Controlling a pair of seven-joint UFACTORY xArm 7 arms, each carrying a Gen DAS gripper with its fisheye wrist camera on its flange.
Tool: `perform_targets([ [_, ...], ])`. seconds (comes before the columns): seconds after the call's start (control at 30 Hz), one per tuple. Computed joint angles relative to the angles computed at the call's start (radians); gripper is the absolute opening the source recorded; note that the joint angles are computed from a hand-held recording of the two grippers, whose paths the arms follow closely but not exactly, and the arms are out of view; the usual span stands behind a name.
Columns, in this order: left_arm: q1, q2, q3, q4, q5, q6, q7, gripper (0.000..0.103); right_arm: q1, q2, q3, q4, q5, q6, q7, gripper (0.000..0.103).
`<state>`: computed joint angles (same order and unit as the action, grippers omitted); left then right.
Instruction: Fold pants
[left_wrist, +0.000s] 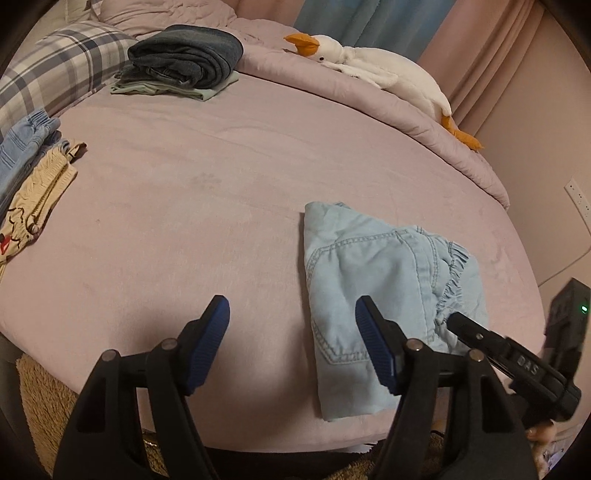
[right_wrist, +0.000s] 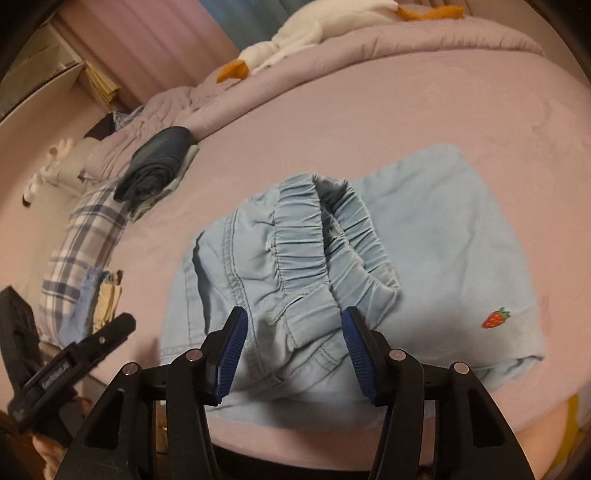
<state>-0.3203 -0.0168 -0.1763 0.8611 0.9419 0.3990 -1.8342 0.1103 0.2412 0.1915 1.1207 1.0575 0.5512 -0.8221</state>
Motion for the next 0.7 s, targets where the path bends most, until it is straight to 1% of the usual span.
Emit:
perform_targets([
  [0.07, 0.001, -0.002, 0.002, -0.005, 0.006, -0.011, 0.000, 0.070, 0.012, 0.022, -0.004, 0.011, -0.046, -0.014, 0.031, 0.056],
  [0.1, 0.002, -0.003, 0.001, -0.007, 0.008, -0.012, -0.003, 0.070, 0.022, 0.031, -0.001, 0.009, -0.070, -0.041, 0.035, 0.056],
  [0.17, 0.005, -0.005, 0.003, -0.010, 0.006, -0.026, -0.002, 0.070, 0.034, 0.009, 0.013, -0.031, -0.083, -0.113, 0.008, 0.056],
  [0.23, 0.010, -0.003, 0.007, -0.016, -0.006, -0.054, 0.008, 0.070, 0.049, -0.009, 0.023, -0.060, -0.103, -0.176, 0.014, 0.056],
  [0.27, 0.012, 0.000, 0.007, -0.018, -0.012, -0.069, 0.014, 0.070, 0.058, -0.014, 0.027, -0.072, -0.114, -0.214, 0.024, 0.054],
  [0.3, 0.012, 0.003, 0.007, -0.018, -0.016, -0.078, 0.018, 0.070, 0.068, -0.013, 0.027, -0.077, -0.138, -0.246, 0.046, 0.046],
  [0.33, 0.012, 0.003, 0.007, -0.018, -0.020, -0.081, 0.024, 0.070, 0.061, -0.014, 0.040, -0.077, -0.128, -0.260, 0.029, 0.041],
  [0.4, 0.008, 0.003, 0.005, -0.015, -0.026, -0.074, 0.039, 0.070, 0.057, -0.019, 0.049, -0.083, -0.127, -0.290, 0.038, 0.035],
  [0.47, 0.005, -0.001, 0.003, -0.016, -0.024, -0.068, 0.047, 0.070, 0.042, -0.048, 0.074, -0.096, -0.072, -0.329, -0.013, 0.030],
  [0.5, 0.005, -0.004, 0.002, -0.018, -0.024, -0.066, 0.052, 0.070, 0.042, -0.070, 0.083, -0.107, -0.038, -0.373, -0.052, 0.023],
  [0.53, 0.006, -0.007, 0.002, -0.020, -0.025, -0.062, 0.053, 0.070, 0.036, -0.089, 0.097, -0.113, 0.028, -0.406, -0.109, 0.023],
  [0.57, 0.007, -0.008, 0.001, -0.021, -0.026, -0.059, 0.050, 0.070, 0.032, -0.101, 0.103, -0.110, 0.097, -0.419, -0.167, 0.023],
  [0.6, 0.008, -0.007, 0.000, -0.023, -0.029, -0.059, 0.048, 0.070, 0.008, -0.123, 0.118, -0.106, 0.183, -0.412, -0.244, 0.023],
  [0.63, 0.009, -0.004, 0.001, -0.024, -0.028, -0.063, 0.047, 0.070, 0.022, -0.133, 0.091, -0.098, 0.227, -0.393, -0.286, 0.023],
  [0.7, 0.010, 0.009, 0.003, -0.021, -0.038, -0.075, 0.061, 0.070, 0.035, -0.141, 0.064, -0.092, 0.251, -0.373, -0.306, 0.023],
])
